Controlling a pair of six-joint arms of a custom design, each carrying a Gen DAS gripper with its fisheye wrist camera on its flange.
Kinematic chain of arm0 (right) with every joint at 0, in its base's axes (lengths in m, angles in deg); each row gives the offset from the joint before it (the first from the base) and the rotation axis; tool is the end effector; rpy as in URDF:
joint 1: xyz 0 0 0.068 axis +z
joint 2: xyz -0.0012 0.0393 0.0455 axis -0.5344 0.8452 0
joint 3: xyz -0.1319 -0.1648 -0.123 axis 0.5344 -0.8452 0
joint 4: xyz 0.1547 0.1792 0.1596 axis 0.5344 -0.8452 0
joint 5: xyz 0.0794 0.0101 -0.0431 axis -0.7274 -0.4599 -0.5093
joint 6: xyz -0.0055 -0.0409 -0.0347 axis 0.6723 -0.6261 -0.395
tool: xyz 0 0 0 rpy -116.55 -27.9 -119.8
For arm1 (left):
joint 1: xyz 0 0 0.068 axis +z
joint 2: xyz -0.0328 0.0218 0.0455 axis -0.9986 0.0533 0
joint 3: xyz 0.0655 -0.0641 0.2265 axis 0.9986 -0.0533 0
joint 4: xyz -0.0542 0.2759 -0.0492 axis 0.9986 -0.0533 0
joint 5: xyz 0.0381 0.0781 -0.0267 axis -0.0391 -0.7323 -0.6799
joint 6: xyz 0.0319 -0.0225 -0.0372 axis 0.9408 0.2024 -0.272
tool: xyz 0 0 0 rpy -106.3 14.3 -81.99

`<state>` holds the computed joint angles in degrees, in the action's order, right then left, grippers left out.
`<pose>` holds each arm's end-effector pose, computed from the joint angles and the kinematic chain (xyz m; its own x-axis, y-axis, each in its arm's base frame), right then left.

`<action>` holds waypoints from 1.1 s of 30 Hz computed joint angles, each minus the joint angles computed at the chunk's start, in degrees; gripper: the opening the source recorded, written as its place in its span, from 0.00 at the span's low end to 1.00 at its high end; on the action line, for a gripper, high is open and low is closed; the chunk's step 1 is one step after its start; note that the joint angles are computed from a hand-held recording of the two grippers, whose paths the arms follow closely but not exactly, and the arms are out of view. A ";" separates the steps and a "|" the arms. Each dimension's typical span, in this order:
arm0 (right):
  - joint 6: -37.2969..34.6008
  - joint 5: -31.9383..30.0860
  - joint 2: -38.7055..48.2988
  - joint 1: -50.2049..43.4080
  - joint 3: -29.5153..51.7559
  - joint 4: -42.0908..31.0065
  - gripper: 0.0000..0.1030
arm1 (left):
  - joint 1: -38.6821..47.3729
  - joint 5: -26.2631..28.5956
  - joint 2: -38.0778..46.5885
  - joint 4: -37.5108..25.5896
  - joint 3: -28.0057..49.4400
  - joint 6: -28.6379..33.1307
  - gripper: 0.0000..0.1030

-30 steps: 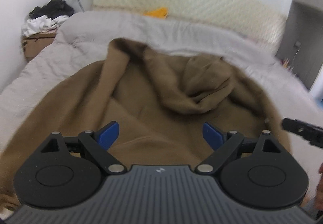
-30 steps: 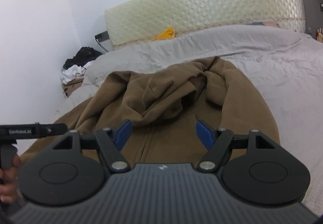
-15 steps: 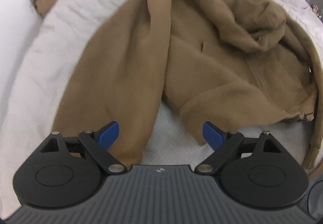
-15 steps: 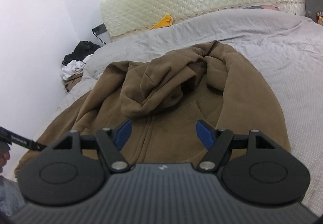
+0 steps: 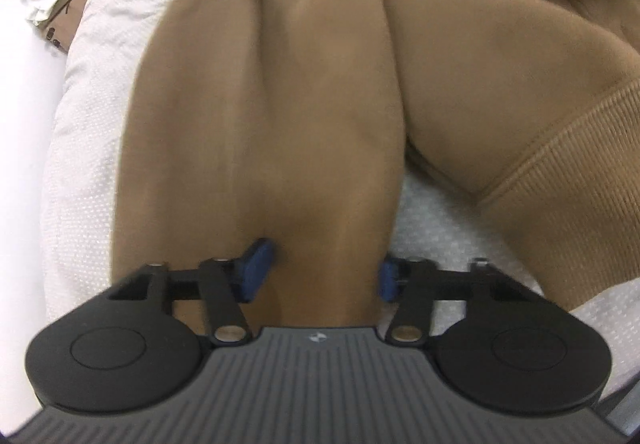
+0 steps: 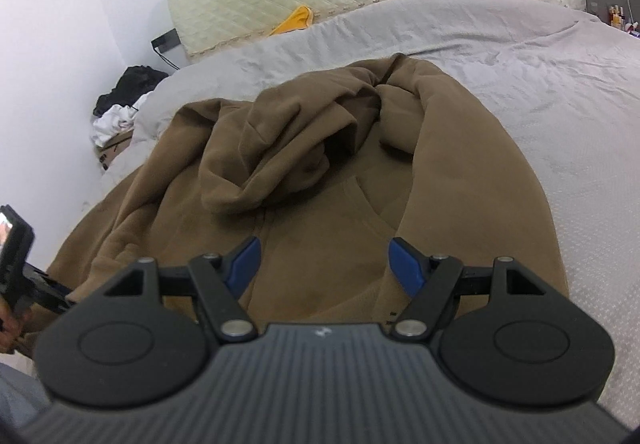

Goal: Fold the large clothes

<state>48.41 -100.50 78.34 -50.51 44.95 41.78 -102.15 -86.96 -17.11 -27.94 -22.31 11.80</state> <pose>0.1972 -0.0419 0.2133 -0.6773 -0.0048 -0.7357 -0.3172 0.9042 0.2861 0.1774 -0.0364 0.1323 -0.9647 -0.0456 -0.2593 -0.1121 0.9623 0.2478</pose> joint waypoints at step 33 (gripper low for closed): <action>16.65 22.07 22.04 18.57 2.54 34.37 0.70 | 55.36 2.11 80.73 15.51 94.09 14.82 0.07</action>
<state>65.06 -78.43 100.38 -31.94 47.49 76.15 -46.79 -84.85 63.62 -12.44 71.78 26.62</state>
